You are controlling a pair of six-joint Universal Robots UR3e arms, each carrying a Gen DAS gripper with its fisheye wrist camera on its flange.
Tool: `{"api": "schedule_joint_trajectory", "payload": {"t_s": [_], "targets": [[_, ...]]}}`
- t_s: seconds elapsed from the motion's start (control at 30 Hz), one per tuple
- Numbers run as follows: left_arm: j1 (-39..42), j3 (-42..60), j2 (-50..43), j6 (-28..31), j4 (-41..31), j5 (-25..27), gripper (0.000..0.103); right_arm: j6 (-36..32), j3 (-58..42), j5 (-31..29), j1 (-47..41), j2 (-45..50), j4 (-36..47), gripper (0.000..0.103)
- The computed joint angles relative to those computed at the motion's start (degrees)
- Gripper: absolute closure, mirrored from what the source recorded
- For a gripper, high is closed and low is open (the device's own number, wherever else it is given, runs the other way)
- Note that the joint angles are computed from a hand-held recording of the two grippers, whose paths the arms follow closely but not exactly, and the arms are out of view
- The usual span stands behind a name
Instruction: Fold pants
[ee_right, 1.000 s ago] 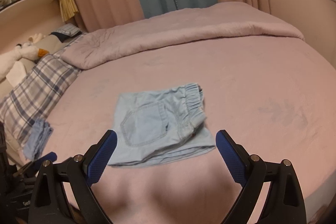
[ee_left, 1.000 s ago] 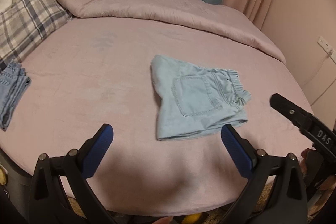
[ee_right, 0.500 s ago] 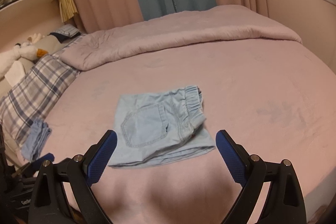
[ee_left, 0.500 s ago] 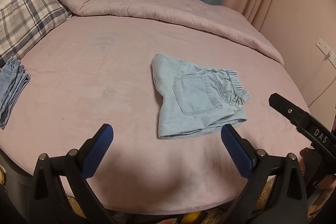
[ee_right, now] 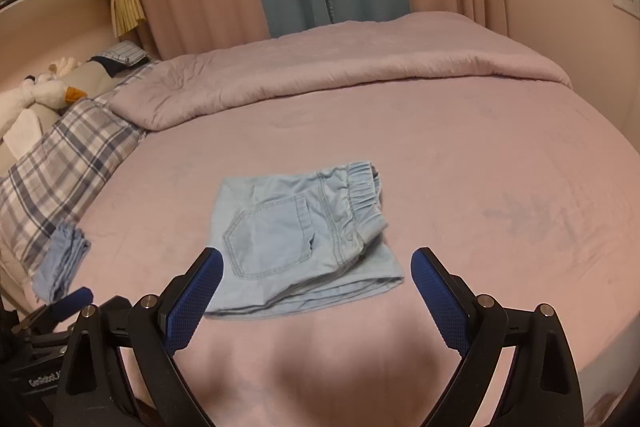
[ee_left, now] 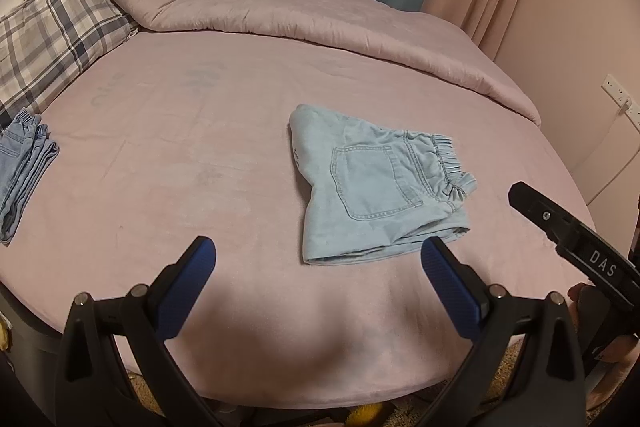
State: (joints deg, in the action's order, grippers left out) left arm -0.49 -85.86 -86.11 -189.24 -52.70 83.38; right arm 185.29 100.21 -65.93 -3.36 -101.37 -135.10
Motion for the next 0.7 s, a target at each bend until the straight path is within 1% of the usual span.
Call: {"api": "schedule_joint_trajectory", "payload": {"t_s": [0.7], "targets": [[-1.0, 0.0, 0.6, -0.2, 0.1, 0.5, 0.0, 0.4, 0.2, -1.3, 0.5, -0.5, 0.2, 0.009]]}}
